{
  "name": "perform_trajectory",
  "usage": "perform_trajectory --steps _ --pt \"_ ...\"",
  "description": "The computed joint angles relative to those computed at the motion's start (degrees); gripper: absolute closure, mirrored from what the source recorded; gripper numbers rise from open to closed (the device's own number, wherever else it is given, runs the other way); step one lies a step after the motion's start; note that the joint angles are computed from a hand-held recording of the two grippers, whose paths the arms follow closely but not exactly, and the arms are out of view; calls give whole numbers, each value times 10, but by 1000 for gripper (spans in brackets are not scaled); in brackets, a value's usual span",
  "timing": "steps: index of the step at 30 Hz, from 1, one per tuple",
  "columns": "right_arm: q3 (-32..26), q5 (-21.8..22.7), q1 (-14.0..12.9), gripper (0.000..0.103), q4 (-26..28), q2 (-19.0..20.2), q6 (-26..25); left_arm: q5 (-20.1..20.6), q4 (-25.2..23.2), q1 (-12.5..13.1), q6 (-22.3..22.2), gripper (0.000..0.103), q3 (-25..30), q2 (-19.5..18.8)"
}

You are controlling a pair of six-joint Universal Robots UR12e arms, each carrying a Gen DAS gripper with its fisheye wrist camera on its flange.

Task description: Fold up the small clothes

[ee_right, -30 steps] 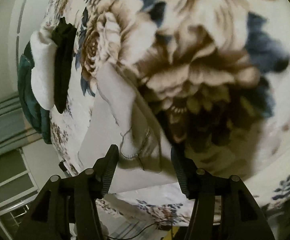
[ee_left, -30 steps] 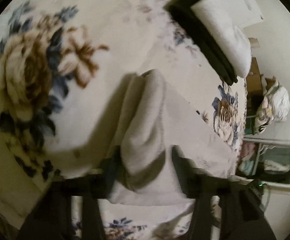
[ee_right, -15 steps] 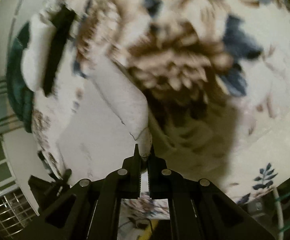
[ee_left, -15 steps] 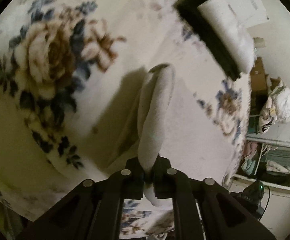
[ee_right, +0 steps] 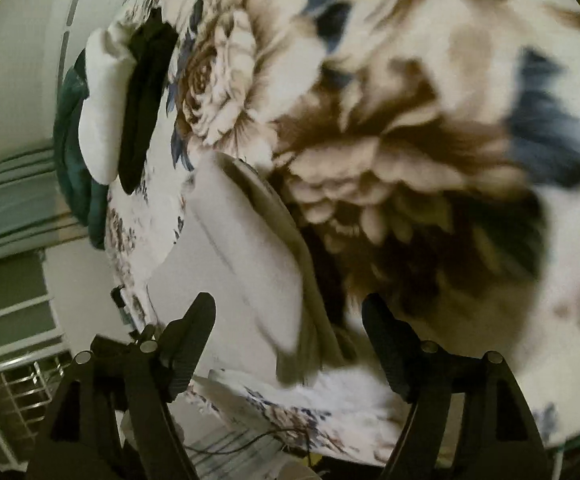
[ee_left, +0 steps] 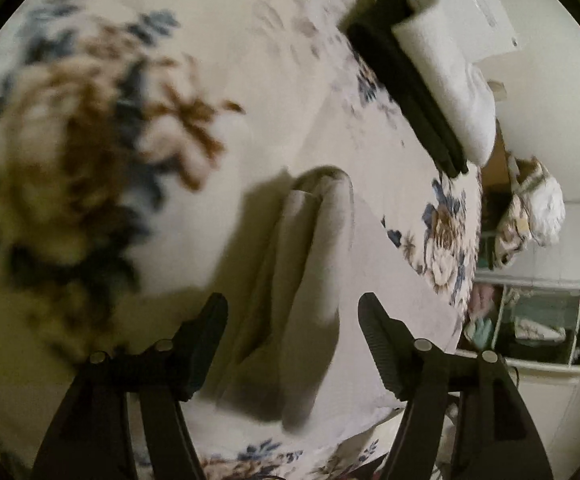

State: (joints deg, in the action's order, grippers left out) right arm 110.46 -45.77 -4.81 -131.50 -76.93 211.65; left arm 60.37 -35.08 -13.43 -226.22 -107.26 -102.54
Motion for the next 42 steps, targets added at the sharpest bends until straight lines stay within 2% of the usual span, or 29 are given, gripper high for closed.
perform_trajectory --steps 2,5,7,8,9,12,18,21,24,28,33,36,37,39,42 --pt "-4 26 2 25 2 19 -14 -20 -5 -3 22 38 12 -20" --pt "-9 33 6 26 3 34 -21 -20 -12 -11 38 38 23 -36" --pt "-9 28 11 42 -13 35 -11 -9 8 -14 32 44 21 -36" --pt "-9 31 12 65 -23 36 -7 -6 28 -15 30 78 17 -33" --pt "-12 25 15 72 -20 35 -6 -5 24 -16 37 85 18 -31" --pt "-22 -5 27 86 -25 28 5 16 19 -21 40 86 25 -19" --pt "-66 -40 42 88 4 9 9 19 -16 -21 47 87 60 -3" --pt "-110 -46 47 88 17 13 14 20 -32 -11 58 87 96 -5" --pt "-164 -51 52 88 12 30 20 20 -37 1 74 87 147 -24" --pt "-257 -51 58 88 -10 82 42 41 -34 9 100 87 240 -73" --pt "-417 -62 69 88 -22 190 51 69 -38 19 128 86 376 -168" --pt "-516 -72 69 88 7 256 46 79 -57 22 142 86 433 -215" --pt "-544 -78 70 88 20 274 43 94 -81 22 154 86 464 -238" --pt "-610 -96 72 88 60 316 32 103 -105 21 172 84 491 -261" --pt "-684 -123 75 88 128 361 5 142 -183 14 207 81 550 -299"
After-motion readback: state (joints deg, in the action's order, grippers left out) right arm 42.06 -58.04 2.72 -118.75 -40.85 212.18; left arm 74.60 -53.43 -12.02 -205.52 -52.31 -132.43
